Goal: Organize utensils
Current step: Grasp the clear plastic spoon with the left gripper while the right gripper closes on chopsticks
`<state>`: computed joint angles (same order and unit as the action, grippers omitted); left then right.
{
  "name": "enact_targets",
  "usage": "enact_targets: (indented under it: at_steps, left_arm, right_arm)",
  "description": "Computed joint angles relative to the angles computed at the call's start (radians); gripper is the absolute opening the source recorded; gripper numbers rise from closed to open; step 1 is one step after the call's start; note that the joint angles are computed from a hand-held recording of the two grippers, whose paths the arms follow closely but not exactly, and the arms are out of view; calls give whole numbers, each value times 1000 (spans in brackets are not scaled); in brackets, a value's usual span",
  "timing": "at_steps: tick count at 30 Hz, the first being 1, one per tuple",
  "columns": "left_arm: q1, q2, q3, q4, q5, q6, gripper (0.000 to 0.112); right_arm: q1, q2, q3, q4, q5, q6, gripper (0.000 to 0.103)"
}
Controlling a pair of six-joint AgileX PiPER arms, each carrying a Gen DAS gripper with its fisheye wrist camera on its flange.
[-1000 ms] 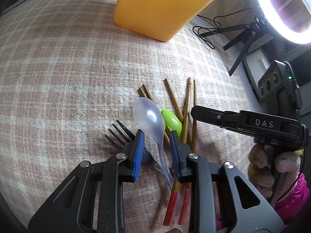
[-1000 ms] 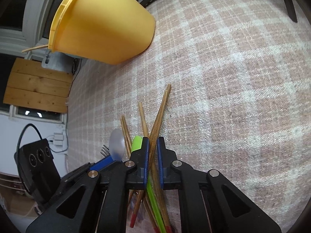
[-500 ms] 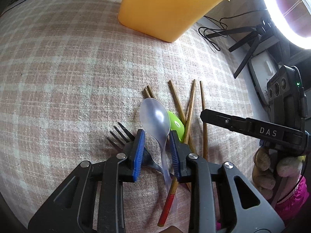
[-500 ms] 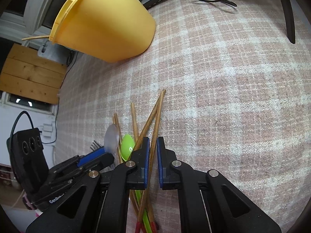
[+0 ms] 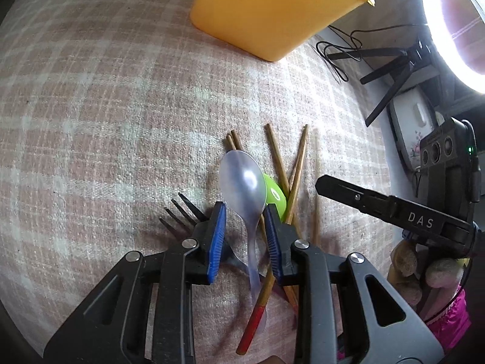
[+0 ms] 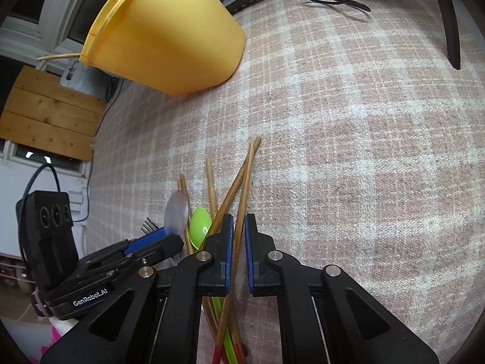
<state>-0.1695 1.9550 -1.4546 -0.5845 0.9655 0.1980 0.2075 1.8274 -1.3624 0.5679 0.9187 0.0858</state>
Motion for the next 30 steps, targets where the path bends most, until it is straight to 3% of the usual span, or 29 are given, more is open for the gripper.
enact_targets:
  at_steps: [5, 18, 30]
  left_arm:
    - [-8, 13, -13, 4, 11, 4, 9]
    - [-37, -3, -3, 24, -23, -2, 1]
    - [-20, -20, 9, 30, -31, 7, 1]
  right_arm:
    - [-8, 5, 0, 5, 3, -12, 6]
    - [23, 40, -45, -13, 5, 4, 3]
    - [21, 35, -39, -13, 2, -13, 2]
